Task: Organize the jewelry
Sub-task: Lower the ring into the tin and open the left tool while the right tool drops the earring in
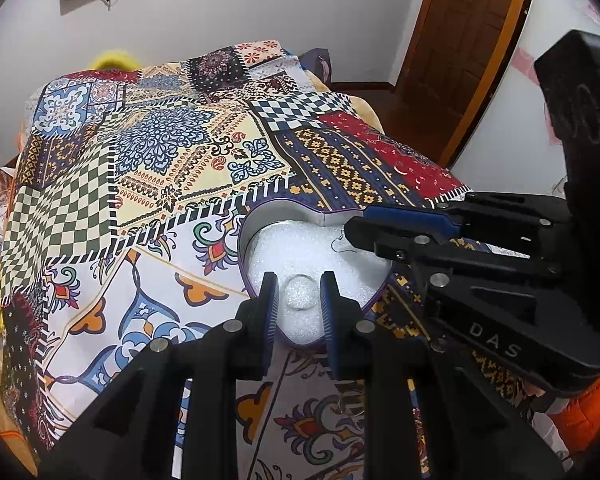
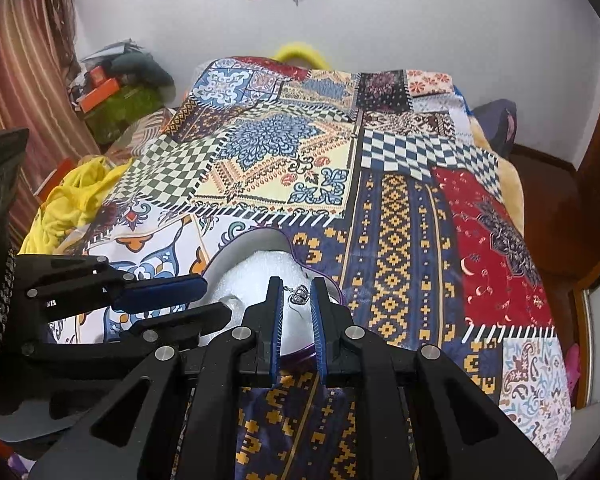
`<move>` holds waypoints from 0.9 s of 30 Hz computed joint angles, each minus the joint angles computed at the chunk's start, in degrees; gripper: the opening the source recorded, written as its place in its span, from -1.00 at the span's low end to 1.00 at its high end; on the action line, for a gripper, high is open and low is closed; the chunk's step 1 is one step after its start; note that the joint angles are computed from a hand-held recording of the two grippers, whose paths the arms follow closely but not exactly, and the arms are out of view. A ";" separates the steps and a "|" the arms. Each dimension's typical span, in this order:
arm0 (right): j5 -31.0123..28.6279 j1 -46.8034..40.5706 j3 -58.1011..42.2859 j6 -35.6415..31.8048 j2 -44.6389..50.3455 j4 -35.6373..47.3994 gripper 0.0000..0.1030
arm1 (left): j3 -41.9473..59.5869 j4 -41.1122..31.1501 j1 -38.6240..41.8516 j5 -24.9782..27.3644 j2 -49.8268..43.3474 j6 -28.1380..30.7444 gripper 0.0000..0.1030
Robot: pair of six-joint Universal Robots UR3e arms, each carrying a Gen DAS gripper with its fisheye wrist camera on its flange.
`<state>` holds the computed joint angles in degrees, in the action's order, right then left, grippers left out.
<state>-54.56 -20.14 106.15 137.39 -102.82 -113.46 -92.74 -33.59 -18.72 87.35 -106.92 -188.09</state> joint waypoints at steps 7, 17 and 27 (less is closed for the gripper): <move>-0.07 -0.24 -3.23 -1.12 1.49 5.10 -0.76 | 0.11 -0.66 0.07 -0.04 0.30 -0.05 -0.61; -0.12 -1.60 -2.66 -2.22 -2.97 6.63 -0.65 | -2.63 -0.41 -0.48 2.84 5.56 -0.90 -0.39; 1.62 -6.14 -0.29 -6.24 -13.83 12.38 -0.35 | -6.23 -2.36 -0.95 4.60 12.75 -2.77 -0.25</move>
<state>-52.94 -26.28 105.86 131.16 -116.65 -101.09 -98.97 -35.96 -19.67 91.95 -94.17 -190.86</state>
